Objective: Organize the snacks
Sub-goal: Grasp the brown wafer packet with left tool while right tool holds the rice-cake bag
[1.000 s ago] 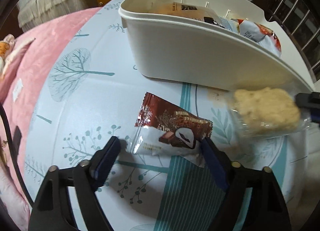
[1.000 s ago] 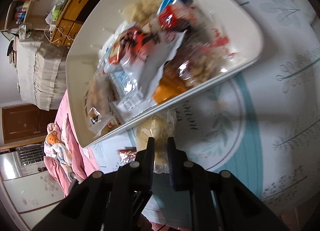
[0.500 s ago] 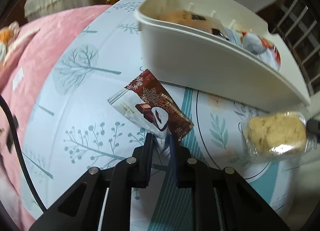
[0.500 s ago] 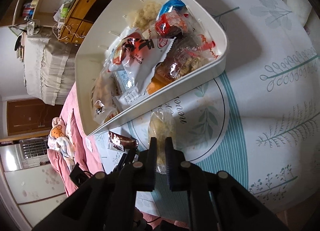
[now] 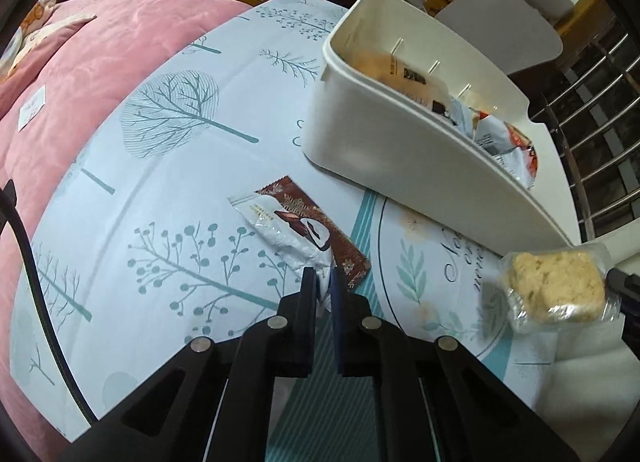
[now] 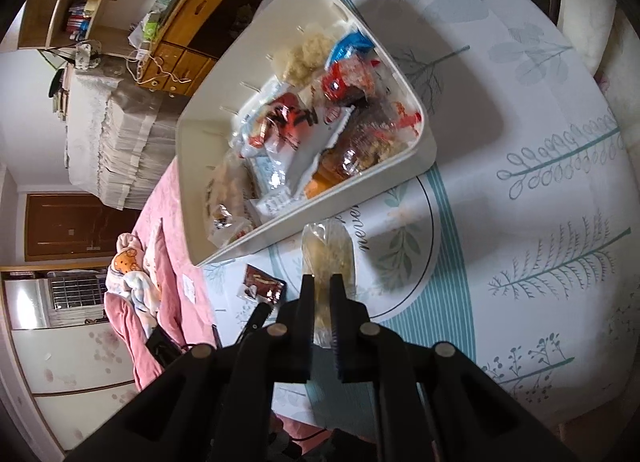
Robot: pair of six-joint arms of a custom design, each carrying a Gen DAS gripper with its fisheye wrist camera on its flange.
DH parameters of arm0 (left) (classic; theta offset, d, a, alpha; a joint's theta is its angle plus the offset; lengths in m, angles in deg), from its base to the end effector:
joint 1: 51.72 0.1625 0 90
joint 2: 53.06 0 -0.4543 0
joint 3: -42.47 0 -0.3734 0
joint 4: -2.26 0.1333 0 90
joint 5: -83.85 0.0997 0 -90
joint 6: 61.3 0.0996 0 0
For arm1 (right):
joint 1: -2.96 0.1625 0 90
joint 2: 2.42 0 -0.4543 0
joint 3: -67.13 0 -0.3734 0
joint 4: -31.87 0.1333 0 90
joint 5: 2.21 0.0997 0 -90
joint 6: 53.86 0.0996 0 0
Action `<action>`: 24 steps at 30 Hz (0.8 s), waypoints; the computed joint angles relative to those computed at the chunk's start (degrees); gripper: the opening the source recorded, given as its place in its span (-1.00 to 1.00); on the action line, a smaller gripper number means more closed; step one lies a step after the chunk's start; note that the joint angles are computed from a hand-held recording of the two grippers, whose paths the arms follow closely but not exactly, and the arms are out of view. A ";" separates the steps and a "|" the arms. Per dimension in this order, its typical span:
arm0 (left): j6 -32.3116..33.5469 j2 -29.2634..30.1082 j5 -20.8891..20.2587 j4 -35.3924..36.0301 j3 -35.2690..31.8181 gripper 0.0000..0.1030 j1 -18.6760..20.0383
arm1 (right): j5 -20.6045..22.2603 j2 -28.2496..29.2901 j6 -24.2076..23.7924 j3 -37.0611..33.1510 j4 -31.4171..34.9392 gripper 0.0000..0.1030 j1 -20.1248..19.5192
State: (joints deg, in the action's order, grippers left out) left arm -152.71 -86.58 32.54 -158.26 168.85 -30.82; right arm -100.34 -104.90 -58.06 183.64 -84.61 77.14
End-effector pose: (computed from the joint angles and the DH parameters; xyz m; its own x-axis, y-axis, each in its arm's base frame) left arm -0.3252 -0.3335 -0.0694 -0.8624 -0.3499 -0.3658 -0.0777 0.8056 -0.5874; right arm 0.0104 -0.4007 0.4408 -0.9611 0.2296 0.1535 0.1963 0.9589 -0.2049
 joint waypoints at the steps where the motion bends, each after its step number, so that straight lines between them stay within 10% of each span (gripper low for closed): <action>1: -0.24 -0.23 0.05 -0.47 0.32 -0.92 -0.36 | 0.48 -0.18 -0.21 -0.47 0.28 -0.88 0.32; 14: -2.39 -7.69 3.31 6.33 -0.81 -0.96 -4.37 | 4.37 0.86 -3.30 -6.82 -1.34 -0.88 5.63; 24: -4.45 -6.50 -3.66 5.00 -2.05 -0.66 1.49 | -1.38 4.74 -7.95 -8.07 -12.85 -0.88 8.61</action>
State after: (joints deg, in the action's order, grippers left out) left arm -157.16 -93.08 28.88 -153.27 166.80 -29.33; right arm -101.72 -100.15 -66.01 175.57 -97.47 85.75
